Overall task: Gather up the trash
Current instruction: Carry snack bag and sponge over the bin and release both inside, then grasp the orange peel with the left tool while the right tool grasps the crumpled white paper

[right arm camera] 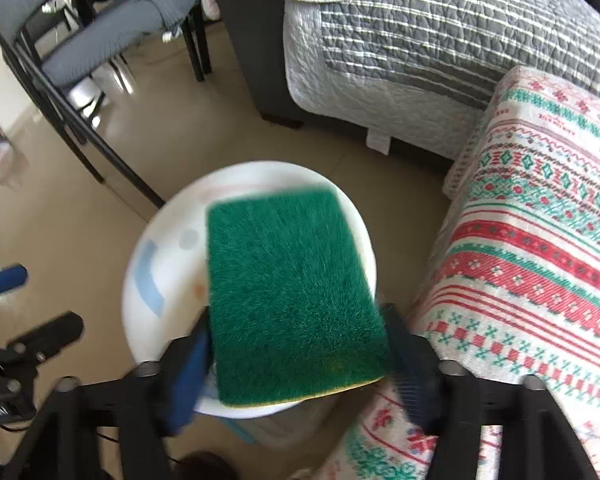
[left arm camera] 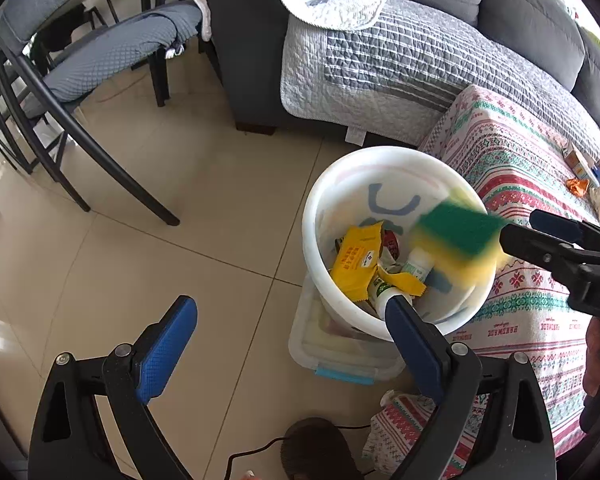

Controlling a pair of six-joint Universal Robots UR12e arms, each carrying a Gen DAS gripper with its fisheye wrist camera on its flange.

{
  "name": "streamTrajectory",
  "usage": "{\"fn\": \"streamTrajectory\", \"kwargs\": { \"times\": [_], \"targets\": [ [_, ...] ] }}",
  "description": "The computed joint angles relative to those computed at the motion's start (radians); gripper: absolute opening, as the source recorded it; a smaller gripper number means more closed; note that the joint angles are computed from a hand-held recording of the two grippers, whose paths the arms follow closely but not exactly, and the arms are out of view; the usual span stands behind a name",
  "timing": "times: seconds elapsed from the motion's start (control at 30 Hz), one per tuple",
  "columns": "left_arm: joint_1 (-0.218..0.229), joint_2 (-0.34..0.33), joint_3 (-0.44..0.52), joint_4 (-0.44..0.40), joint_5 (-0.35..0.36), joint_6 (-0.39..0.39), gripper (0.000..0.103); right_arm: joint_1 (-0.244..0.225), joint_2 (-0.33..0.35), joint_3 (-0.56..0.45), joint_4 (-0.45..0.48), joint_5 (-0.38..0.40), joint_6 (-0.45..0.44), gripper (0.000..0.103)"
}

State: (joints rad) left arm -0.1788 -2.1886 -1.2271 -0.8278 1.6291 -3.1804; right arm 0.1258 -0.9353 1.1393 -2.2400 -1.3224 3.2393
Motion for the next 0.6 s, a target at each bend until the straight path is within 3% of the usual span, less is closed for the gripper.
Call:
{"fn": "streamTrajectory", "kwargs": {
  "times": [0.1,0.4,0.6],
  "targets": [
    [-0.003,0.0,0.002,0.002,-0.003,0.003,0.097,-0.008,-0.008,0.015,-0.027,0.028,0.03,0.087],
    [-0.026,0.0,0.023,0.01,-0.027,0.027,0.097,-0.036,-0.08,0.083,-0.017,-0.026,0.039,0.09],
    [-0.056,-0.018,0.074,0.003,-0.06,0.042,0.097,-0.066,-0.135,0.132,-0.017,-0.116,0.043,0.092]
  ]
}}
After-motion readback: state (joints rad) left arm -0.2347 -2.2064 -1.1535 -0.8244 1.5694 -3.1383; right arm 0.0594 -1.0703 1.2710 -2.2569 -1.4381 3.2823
